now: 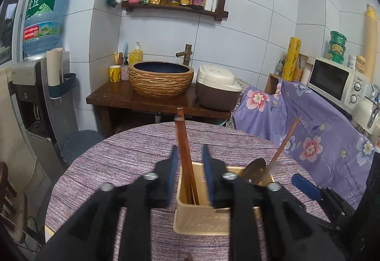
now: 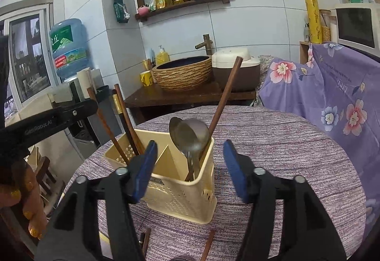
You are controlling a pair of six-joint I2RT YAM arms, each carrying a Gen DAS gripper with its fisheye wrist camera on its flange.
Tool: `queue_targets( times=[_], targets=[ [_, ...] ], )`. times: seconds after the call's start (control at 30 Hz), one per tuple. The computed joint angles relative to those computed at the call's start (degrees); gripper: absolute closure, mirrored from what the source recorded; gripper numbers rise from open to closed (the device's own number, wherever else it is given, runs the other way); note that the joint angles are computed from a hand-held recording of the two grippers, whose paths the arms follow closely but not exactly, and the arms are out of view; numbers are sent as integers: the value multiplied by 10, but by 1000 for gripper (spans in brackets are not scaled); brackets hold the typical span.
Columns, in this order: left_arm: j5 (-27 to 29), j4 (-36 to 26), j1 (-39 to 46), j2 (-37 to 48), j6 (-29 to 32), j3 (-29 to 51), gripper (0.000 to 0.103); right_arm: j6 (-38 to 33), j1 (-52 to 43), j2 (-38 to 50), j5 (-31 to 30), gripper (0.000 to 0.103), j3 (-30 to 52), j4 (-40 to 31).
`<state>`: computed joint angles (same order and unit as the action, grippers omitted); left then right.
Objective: Organize utensils
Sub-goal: 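Move the left tool to the black chopstick while the right tool approaches the steel spoon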
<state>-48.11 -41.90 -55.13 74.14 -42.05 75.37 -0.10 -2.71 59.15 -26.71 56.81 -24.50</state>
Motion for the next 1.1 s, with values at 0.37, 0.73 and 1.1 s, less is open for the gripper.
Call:
queue_targets(
  times=[0.37, 0.73, 1.1],
  targets=[
    [-22, -212, -161, -51, -346, -137, 53, -155, -3, -127, 26, 42, -101, -193],
    [51, -180, -252, 0, -472, -223, 54, -115, 52, -185, 106, 42, -221, -173],
    [78, -132, -263, 86, -440, -203, 54, -190, -105, -202, 7, 42, -224, -244]
  ],
)
